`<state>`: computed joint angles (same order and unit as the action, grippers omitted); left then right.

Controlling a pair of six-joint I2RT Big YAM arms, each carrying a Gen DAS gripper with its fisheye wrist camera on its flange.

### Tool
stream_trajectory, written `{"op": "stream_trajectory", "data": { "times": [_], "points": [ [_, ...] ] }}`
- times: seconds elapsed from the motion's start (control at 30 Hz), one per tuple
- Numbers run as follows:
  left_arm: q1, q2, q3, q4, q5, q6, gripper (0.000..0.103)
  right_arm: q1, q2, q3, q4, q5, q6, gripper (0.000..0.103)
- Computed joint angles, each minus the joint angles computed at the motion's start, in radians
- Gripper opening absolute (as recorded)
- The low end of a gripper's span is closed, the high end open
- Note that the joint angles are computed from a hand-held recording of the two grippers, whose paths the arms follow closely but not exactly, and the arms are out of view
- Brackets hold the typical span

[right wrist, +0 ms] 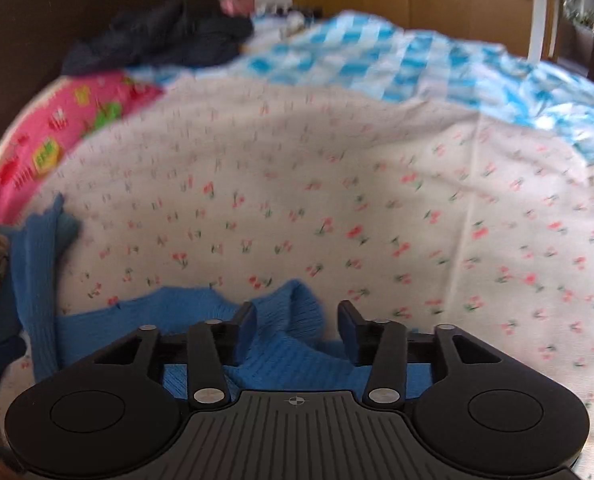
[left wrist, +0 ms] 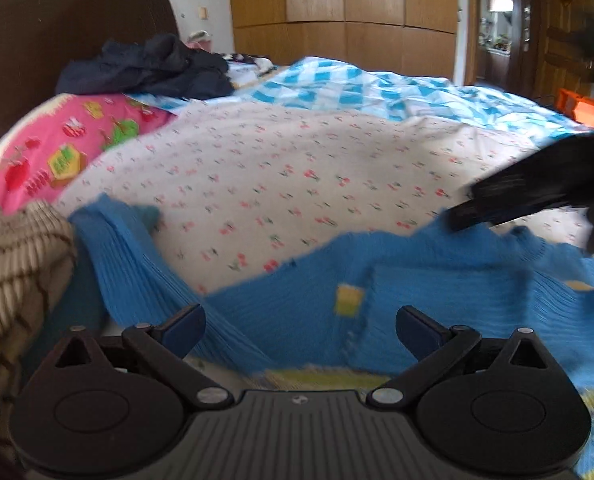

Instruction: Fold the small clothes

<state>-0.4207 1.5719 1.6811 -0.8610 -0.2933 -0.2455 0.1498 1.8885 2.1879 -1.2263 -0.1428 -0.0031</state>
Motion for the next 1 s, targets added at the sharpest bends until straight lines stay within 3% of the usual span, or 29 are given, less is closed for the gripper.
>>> {"op": "stream_trajectory", "data": {
  "times": [0.07,0.13,0.2,0.3,0.43,0.57,0.67,0.8,1.0],
  "points": [
    [-0.001,-0.001,-0.015,0.027,0.020,0.022,0.103,0.012,0.061,0.067,-0.067,0.003,0.019,0.048],
    [-0.004,-0.002,-0.031,0.060,0.019,0.056,0.103,0.017,0.095,0.100,-0.087,0.002,0.030,0.039],
    [-0.007,-0.005,-0.049,0.091,0.003,0.088,0.103,0.020,0.066,0.051,-0.026,-0.028,0.045,0.024],
    [-0.004,-0.012,-0.065,0.125,0.004,0.090,0.103,0.030,-0.002,-0.057,0.138,-0.032,0.032,0.017],
    [-0.002,0.004,-0.050,0.103,0.012,0.083,0.103,0.026,0.059,0.013,0.073,0.057,0.035,0.023],
    [-0.006,-0.003,-0.061,0.119,0.014,0.097,0.103,-0.027,-0.044,-0.106,0.187,-0.041,0.085,0.029],
    [-0.010,-0.004,-0.065,0.128,0.015,0.105,0.103,-0.074,-0.105,-0.169,0.227,-0.016,0.071,0.030],
    [-0.017,-0.013,-0.083,0.162,0.006,0.122,0.103,-0.132,-0.103,-0.167,0.160,-0.014,-0.011,0.034],
    [-0.014,-0.018,-0.066,0.191,0.024,0.116,0.103,-0.165,-0.030,-0.095,0.024,-0.130,-0.195,0.046]
  ]
}}
